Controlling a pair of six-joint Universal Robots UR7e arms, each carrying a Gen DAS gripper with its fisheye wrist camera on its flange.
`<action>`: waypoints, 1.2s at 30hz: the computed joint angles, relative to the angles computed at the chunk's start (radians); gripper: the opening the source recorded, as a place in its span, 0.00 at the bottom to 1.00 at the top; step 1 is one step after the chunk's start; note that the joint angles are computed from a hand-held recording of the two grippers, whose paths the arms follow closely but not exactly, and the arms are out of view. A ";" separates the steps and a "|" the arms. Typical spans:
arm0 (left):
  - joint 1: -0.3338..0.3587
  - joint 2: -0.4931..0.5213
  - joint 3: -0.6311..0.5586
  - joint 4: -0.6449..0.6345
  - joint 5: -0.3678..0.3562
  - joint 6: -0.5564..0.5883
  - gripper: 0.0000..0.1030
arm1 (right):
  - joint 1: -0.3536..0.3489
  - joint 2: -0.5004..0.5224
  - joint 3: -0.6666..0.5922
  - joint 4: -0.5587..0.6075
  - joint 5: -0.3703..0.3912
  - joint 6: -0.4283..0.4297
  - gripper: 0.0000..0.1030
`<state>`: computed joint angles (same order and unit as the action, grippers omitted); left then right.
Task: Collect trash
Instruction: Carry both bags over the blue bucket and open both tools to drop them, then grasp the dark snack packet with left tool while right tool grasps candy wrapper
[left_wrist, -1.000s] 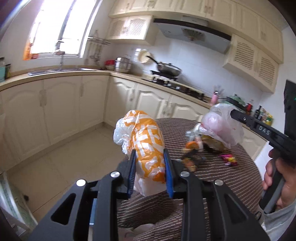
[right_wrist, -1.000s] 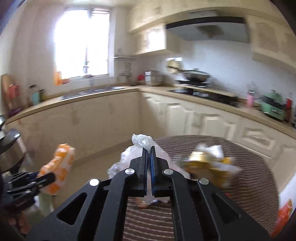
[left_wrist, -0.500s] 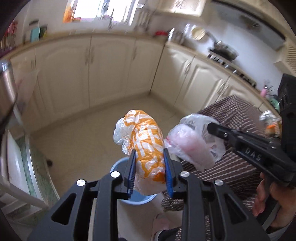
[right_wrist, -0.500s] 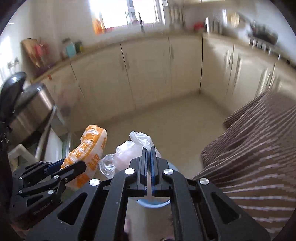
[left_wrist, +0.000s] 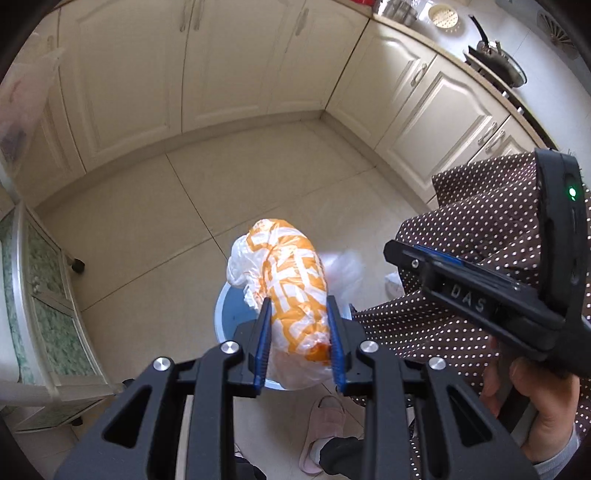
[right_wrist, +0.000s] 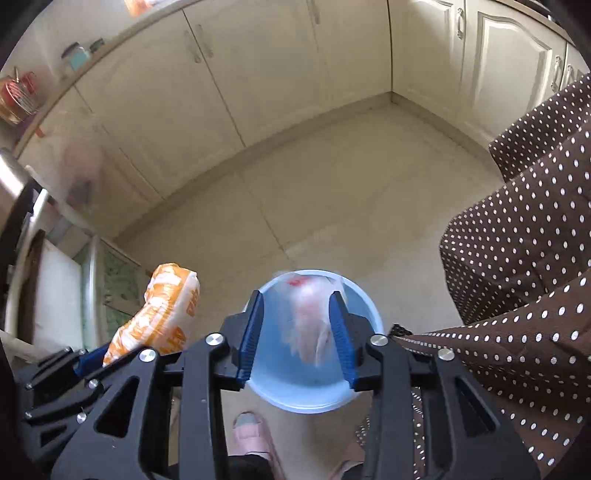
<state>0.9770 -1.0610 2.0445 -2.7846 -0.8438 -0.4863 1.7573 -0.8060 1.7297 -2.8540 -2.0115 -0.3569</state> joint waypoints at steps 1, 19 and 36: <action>0.006 0.008 -0.007 0.004 -0.004 0.006 0.26 | -0.004 0.001 0.001 -0.004 -0.016 -0.001 0.35; -0.025 0.072 -0.084 0.004 -0.012 0.044 0.51 | 0.091 0.026 0.089 -0.633 -0.180 -0.443 0.65; -0.361 -0.112 0.002 0.044 0.191 -0.013 0.65 | 0.235 -0.331 0.275 -0.645 -0.167 -0.379 0.67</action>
<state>0.6156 -1.1726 2.0465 -2.7402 -0.6527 -0.4990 1.9924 -1.1366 2.0051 -3.4990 -2.1785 -0.7358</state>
